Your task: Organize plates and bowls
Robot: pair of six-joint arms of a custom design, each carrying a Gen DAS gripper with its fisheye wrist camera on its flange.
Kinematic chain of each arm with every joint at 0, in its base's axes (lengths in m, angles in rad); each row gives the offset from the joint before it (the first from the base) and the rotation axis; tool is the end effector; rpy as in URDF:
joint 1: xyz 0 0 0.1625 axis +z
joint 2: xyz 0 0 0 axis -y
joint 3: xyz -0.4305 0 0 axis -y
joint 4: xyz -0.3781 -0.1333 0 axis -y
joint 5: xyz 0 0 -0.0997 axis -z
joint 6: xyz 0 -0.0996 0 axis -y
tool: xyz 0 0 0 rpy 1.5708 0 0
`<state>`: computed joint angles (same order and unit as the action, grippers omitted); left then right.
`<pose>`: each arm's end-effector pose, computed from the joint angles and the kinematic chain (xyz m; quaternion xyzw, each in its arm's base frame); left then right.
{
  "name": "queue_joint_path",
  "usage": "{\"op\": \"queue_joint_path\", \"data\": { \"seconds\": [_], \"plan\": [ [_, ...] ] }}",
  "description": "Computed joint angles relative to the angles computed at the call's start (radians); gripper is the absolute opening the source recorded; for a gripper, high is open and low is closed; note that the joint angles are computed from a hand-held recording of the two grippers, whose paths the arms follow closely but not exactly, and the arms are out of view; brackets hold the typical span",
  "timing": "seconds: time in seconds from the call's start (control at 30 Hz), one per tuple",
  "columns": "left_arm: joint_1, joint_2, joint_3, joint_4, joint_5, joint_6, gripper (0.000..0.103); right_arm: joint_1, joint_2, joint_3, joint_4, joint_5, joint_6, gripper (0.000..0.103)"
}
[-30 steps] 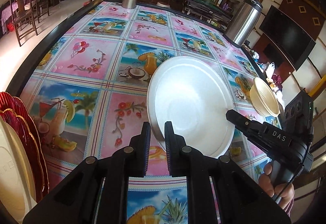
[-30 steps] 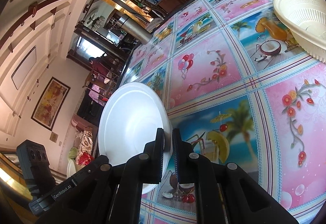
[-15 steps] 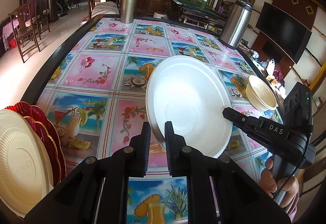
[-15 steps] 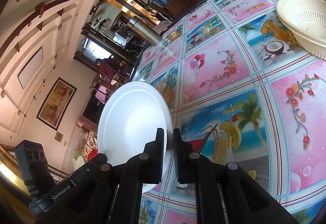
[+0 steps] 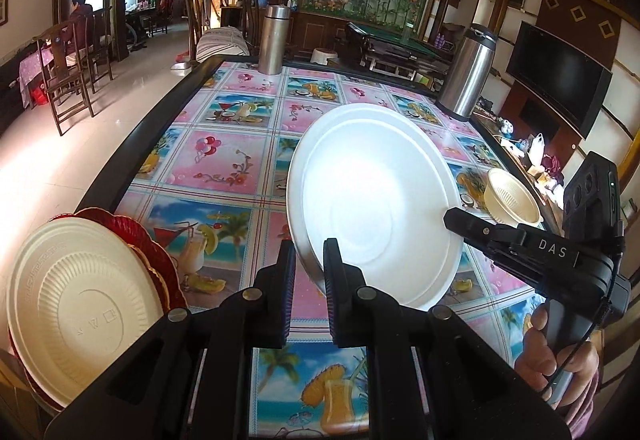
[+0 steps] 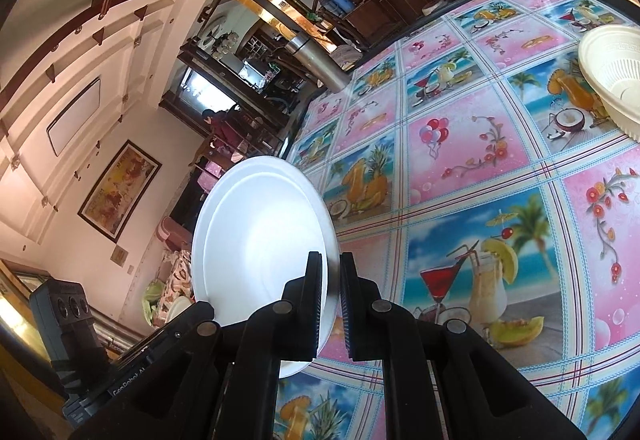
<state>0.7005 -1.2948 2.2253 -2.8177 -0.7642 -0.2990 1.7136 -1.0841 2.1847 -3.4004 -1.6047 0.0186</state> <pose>-0.2189 -0.4530 0.2390 0.1966 0.8889 -0.3347 0.2432 0.2017 -0.4896 0.1981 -0.0519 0.9327 -0.3566 0.0129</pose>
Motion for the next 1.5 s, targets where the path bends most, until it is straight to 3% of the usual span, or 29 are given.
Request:
{"op": "queue_joint_path", "data": {
  "seconds": [0.87, 1.5],
  "plan": [
    [-0.040, -0.192, 0.099, 0.031, 0.136, -0.047, 0.012, 0.166, 0.095, -0.083, 0.044, -0.036, 0.002, 0.012],
    [-0.007, -0.297, 0.129, 0.161, 0.249, -0.174, 0.012, 0.256, 0.221, -0.195, 0.152, -0.036, -0.006, 0.012]
  ]
}}
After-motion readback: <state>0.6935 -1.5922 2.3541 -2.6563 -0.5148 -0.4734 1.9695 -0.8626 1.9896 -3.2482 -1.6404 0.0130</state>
